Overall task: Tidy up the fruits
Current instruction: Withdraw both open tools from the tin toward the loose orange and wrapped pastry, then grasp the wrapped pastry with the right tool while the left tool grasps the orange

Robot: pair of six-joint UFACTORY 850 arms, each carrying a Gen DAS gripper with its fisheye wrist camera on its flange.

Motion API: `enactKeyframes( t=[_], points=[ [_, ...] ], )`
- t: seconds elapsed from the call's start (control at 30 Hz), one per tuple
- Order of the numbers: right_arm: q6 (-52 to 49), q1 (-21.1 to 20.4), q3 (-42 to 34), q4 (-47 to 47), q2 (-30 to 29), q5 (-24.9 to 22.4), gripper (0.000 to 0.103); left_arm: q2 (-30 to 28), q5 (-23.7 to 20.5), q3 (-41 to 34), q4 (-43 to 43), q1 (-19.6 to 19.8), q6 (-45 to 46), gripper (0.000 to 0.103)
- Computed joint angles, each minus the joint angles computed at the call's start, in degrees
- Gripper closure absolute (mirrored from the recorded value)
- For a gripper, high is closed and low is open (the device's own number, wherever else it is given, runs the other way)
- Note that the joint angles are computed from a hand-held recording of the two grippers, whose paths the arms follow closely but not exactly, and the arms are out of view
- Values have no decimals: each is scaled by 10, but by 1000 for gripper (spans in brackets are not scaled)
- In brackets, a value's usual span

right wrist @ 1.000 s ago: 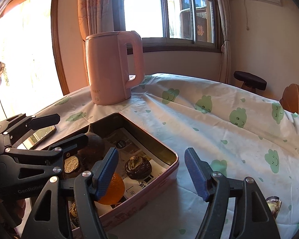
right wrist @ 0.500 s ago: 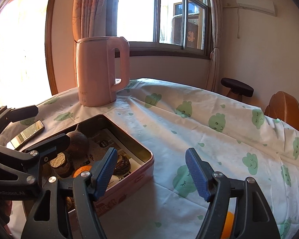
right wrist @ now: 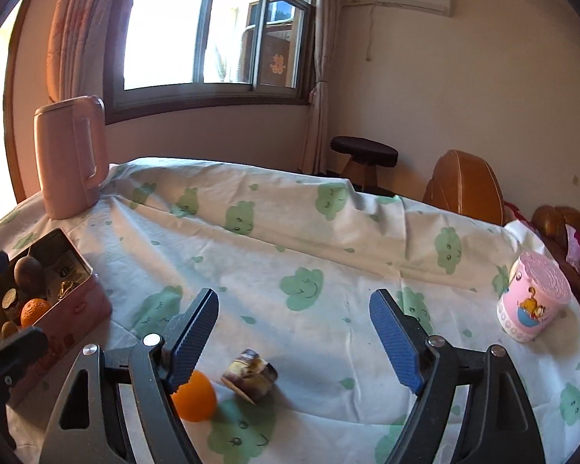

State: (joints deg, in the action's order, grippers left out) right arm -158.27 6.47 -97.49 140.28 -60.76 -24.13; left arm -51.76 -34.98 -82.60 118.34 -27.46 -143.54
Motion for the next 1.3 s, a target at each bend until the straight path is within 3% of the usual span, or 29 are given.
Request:
enactKeyframes(
  t=[0.17, 0.23, 0.33, 0.4, 0.53, 0.57, 0.63, 0.67, 0.73, 0.87, 1.0, 1.17, 1.3],
  points=[
    [47, -10, -23, -22, -16, 25, 21, -44, 62, -72, -6, -6, 24, 5],
    [37, -13, -21, -4, -15, 24, 21, -61, 87, -99, -29, -7, 55, 10],
    [109, -22, -25, -56, -16, 11, 21, -77, 125, -125, -58, -5, 95, 16],
    [137, -26, -25, -80, -16, 5, 21, -87, 147, -142, -88, -3, 131, 26],
    [151, -28, -26, -82, -17, -1, 21, -103, 175, -169, -135, 2, 179, 26],
    [157, -29, -26, -85, -17, -4, 21, -106, 181, -175, -142, 3, 186, 29],
    [170, -31, -27, -96, -18, -8, 21, -117, 198, -193, -194, 5, 250, 45],
    [181, -32, -28, -107, -19, -10, 21, -120, 208, -197, -204, 7, 262, 60],
    [207, -33, -32, -135, -21, -11, 21, -116, 221, -189, -162, 11, 214, 62],
    [235, -33, -36, -168, -24, -13, 21, -101, 189, -160, -101, 11, 140, 63],
    [269, -30, -44, -217, -30, -10, 21, -86, 123, -134, -117, 12, 120, 63],
    [289, -19, -52, -285, -37, 8, 22, -69, 103, -99, -59, 22, 10, 63],
    [371, -10, -70, -407, -50, 23, 36, -64, 90, -89, -42, 23, -22, 63]
  ],
)
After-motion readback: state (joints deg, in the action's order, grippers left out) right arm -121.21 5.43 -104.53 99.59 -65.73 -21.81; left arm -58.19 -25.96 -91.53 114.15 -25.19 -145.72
